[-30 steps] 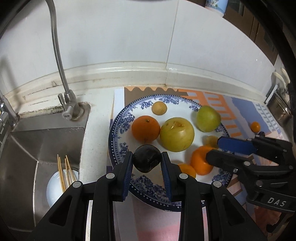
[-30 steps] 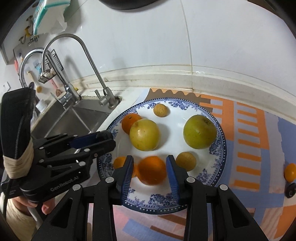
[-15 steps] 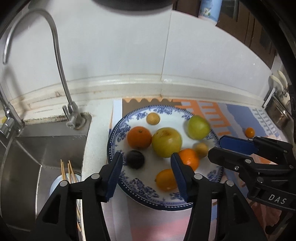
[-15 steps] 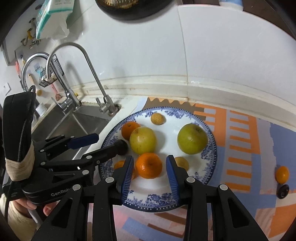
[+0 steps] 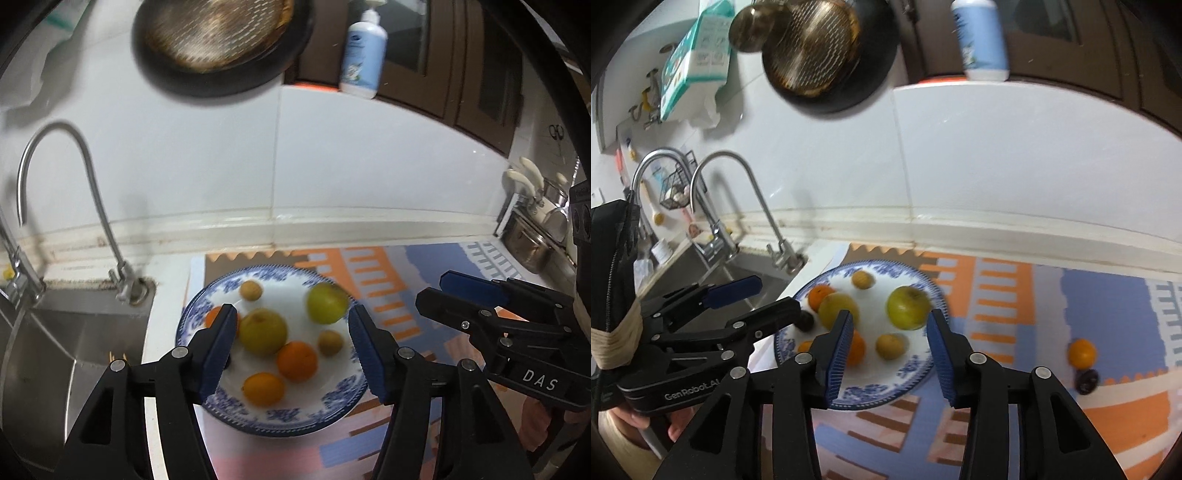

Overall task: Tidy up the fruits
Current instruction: 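Lower both fruits onto the plate and open both tools, then move the left tool to a mandarin while the right tool approaches the last dark plum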

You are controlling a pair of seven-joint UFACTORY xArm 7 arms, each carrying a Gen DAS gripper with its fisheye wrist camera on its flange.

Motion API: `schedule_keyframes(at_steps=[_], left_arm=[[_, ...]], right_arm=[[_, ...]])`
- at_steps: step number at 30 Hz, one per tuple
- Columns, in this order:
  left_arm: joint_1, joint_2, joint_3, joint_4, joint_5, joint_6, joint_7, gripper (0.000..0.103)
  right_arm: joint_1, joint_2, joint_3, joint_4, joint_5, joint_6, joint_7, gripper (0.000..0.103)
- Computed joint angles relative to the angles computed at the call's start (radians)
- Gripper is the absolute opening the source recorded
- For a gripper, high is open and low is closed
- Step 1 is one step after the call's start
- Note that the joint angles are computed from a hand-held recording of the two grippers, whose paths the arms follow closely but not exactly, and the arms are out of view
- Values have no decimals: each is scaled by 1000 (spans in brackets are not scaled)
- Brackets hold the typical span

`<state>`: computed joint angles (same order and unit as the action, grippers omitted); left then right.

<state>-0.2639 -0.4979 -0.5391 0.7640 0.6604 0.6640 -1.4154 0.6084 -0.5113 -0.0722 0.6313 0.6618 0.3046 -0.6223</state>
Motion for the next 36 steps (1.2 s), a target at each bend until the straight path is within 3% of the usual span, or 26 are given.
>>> schedule_keyframes(at_steps=[6,11,21,31,36], left_arm=[[14,55,-33,71,61,7,-14,65],[-2,123,-36,133,131,9,-27,68],[-93,316,14,280,301,-1,-8,71],[-211,519,128,463,377,-73,226,71],[-247,604,192,525,302,-170,423,71]], right_arm=[[-38,-59,-8,-29,-45,-18,25,43],[-67,-101,-21,-58,-96,-43,58,50],[-156,-147,-48,-110,-213,-60,144,50],[-274,-130,-60,-127,-305,-50,233,50],[-304,-113,-55,-136,-335,-62,258,50]])
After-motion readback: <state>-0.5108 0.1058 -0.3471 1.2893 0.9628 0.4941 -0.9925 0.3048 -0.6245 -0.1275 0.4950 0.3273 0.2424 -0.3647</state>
